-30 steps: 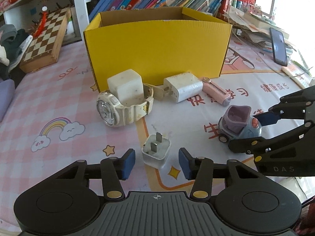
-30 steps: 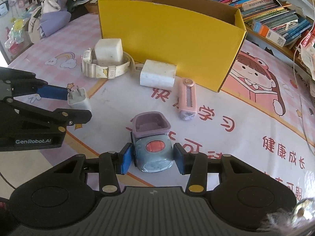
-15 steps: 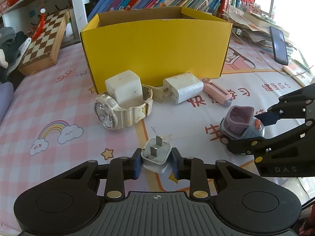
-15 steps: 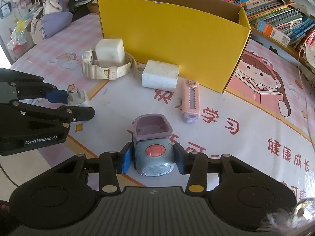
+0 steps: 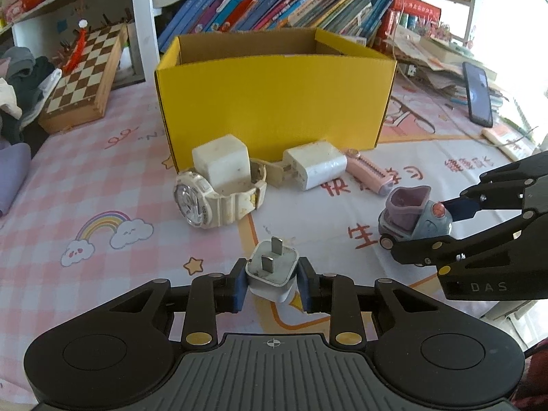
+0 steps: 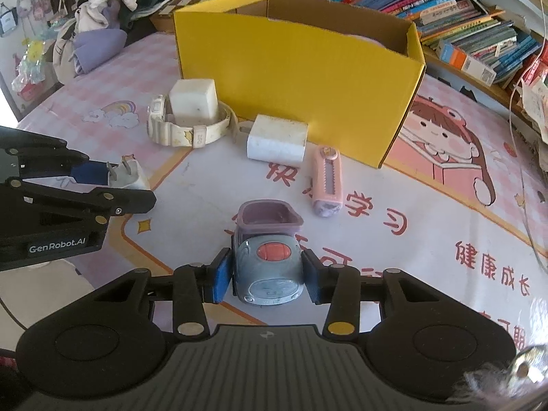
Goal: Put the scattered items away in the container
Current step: 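Lift and carry the plug charger and toy car toward the yellow box with both tools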
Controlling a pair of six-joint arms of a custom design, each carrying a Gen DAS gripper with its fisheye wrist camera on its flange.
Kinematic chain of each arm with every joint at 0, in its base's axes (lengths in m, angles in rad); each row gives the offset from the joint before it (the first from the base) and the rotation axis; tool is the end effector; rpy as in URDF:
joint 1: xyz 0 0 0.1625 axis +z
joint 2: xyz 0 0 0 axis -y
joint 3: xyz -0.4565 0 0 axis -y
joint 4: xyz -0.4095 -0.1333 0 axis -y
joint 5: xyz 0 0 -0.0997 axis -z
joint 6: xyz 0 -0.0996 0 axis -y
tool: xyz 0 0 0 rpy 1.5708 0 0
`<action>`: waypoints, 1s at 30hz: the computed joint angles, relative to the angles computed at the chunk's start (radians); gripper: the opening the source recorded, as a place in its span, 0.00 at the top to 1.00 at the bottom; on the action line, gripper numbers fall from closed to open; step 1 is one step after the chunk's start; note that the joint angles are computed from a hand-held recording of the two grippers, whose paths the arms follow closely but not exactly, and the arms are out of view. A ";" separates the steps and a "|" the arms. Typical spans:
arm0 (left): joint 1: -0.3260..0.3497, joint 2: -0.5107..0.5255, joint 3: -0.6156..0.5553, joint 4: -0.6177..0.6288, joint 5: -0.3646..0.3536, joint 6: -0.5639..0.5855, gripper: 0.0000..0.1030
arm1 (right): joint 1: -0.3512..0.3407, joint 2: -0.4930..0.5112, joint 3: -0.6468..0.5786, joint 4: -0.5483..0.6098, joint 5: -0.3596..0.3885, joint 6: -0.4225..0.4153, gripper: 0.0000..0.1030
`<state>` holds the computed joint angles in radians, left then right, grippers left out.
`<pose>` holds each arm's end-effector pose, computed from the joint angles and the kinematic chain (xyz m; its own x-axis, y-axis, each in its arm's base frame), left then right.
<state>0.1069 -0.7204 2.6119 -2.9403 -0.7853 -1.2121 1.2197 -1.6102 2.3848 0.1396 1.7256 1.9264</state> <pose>-0.2420 -0.2309 -0.0357 -0.7104 0.1734 -0.6821 0.5602 0.7260 -0.3989 0.0228 -0.2807 0.1934 -0.5671 -0.5481 0.6148 -0.7445 0.6603 -0.0980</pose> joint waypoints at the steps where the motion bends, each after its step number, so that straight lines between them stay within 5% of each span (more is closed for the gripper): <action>1: -0.002 -0.002 0.002 -0.003 0.002 -0.001 0.73 | 0.000 -0.005 0.002 0.000 -0.002 0.000 0.60; 30: -0.036 -0.079 -0.003 -0.010 0.067 0.051 0.73 | 0.074 -0.073 -0.053 0.126 -0.064 0.090 0.60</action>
<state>0.0708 -0.7996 2.6084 -2.9504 -0.7180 -1.1615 1.2936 -1.6831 2.3319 0.2660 1.6613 2.0161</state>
